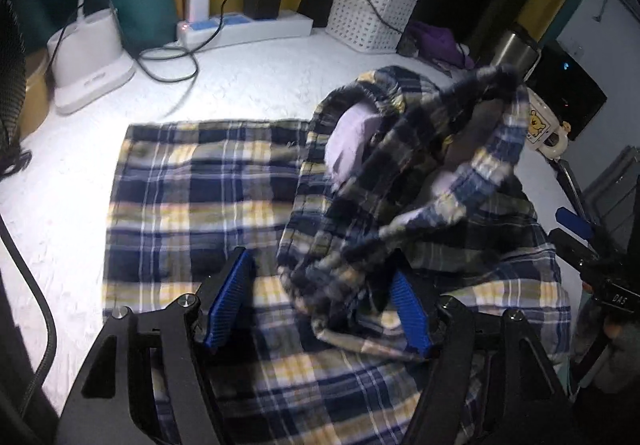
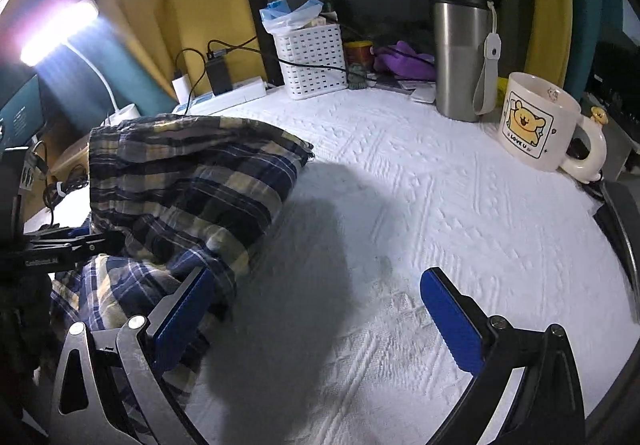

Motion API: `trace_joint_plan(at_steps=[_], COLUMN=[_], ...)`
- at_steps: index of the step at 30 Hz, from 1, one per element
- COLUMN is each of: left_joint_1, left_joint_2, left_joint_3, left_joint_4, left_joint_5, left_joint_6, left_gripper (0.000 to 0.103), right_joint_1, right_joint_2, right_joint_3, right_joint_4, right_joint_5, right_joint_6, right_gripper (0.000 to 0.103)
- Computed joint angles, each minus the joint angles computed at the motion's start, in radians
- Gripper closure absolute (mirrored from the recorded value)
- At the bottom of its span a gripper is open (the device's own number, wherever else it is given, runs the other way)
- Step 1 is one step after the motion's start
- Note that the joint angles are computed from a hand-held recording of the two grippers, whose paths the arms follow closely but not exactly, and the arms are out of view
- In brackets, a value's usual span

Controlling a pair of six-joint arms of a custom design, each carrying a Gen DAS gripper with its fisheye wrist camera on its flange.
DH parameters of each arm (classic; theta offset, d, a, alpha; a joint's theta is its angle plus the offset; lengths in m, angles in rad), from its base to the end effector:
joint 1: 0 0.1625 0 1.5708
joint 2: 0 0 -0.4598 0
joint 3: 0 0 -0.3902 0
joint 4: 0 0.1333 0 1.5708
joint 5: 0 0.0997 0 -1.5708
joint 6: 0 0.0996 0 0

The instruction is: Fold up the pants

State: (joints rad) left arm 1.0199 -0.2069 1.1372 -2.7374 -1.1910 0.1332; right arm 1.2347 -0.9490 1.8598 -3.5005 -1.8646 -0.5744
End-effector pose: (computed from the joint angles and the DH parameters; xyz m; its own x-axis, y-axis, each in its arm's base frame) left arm -0.2746 -0.7722 -0.1225 -0.7618 0.5186 -0.3883 0.6155 0.7663 -0.1842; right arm -0.1126 -0.6391 0.2629 -0.7843 0.1915 0.5901 -0.3016 0.7135 -0.6324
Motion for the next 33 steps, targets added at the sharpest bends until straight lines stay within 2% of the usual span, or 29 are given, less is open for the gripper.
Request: trace_joint_plan(at_steps=[5, 8, 16, 21, 24, 27, 30, 33], left_joint_1=[0.007, 0.001, -0.033, -0.054, -0.051, -0.026, -0.006, -0.01], left_joint_2=[-0.002, -0.021, -0.138, -0.204, -0.216, -0.202, -0.2, -0.217], left_joint_3=[-0.013, 0.015, 0.21, 0.328, 0.359, 0.336, 0.324, 0.355], left_joint_4=[0.004, -0.031, -0.193, -0.282, -0.286, -0.216, -0.168, -0.206], left_joint_5=[-0.042, -0.047, -0.032, 0.01, 0.041, 0.071, 0.071, 0.081], left_joint_6=[-0.001, 0.007, 0.011, 0.008, -0.007, -0.073, -0.115, -0.087], left_gripper=[0.075, 0.081, 0.086, 0.086, 0.086, 0.086, 0.082, 0.074], right_joint_1=[0.002, 0.005, 0.023, 0.04, 0.049, 0.057, 0.065, 0.068], right_joint_2=[0.013, 0.014, 0.016, 0.015, 0.018, 0.022, 0.024, 0.023], right_joint_3=[-0.014, -0.013, 0.007, 0.03, 0.04, 0.042, 0.044, 0.043], right_joint_4=[0.013, 0.018, 0.016, 0.003, 0.0, 0.007, 0.009, 0.009], right_joint_5=[0.001, 0.002, 0.019, 0.026, 0.027, 0.023, 0.021, 0.015], right_joint_6=[-0.002, -0.005, -0.019, -0.035, -0.045, -0.051, -0.061, -0.064], right_gripper=[0.0, 0.0, 0.0, 0.0, 0.0, 0.0, 0.0, 0.0])
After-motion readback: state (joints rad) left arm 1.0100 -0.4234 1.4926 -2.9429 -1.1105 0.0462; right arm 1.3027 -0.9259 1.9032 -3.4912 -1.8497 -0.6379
